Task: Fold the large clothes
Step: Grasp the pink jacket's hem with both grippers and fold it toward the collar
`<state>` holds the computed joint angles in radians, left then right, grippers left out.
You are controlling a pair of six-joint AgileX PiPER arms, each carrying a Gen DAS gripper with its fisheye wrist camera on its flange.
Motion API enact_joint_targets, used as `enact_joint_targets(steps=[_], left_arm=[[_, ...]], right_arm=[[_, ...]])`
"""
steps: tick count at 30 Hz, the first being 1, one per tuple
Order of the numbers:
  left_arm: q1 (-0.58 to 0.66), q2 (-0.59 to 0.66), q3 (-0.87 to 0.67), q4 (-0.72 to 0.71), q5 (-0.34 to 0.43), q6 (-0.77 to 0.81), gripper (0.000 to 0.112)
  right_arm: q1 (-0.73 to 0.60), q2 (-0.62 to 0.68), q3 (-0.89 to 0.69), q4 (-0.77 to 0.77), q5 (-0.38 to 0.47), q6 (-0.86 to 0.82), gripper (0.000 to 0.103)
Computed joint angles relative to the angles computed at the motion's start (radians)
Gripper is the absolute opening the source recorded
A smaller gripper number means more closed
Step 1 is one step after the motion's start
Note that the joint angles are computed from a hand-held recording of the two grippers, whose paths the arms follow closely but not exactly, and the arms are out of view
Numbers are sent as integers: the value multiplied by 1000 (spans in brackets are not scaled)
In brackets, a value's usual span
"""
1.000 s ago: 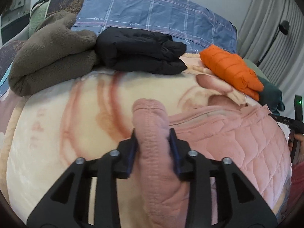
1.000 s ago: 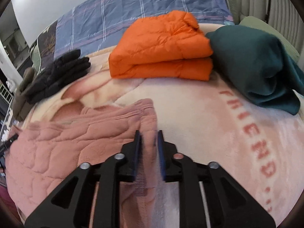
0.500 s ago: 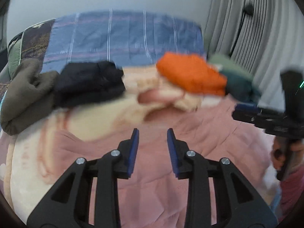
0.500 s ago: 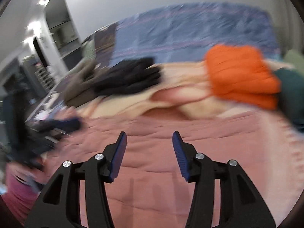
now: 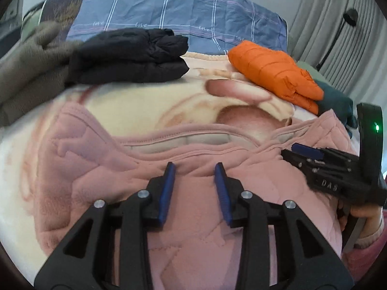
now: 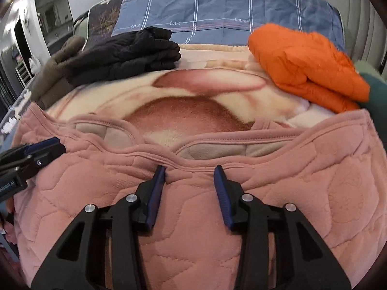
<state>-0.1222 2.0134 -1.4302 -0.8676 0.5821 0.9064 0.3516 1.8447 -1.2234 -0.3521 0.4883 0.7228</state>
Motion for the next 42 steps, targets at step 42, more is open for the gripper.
enact_joint_targets(steps=[42], left_arm=[[559,-394,696,-183,332,831,63]], right_arm=[[276,-978,774,-303,326,723,54]])
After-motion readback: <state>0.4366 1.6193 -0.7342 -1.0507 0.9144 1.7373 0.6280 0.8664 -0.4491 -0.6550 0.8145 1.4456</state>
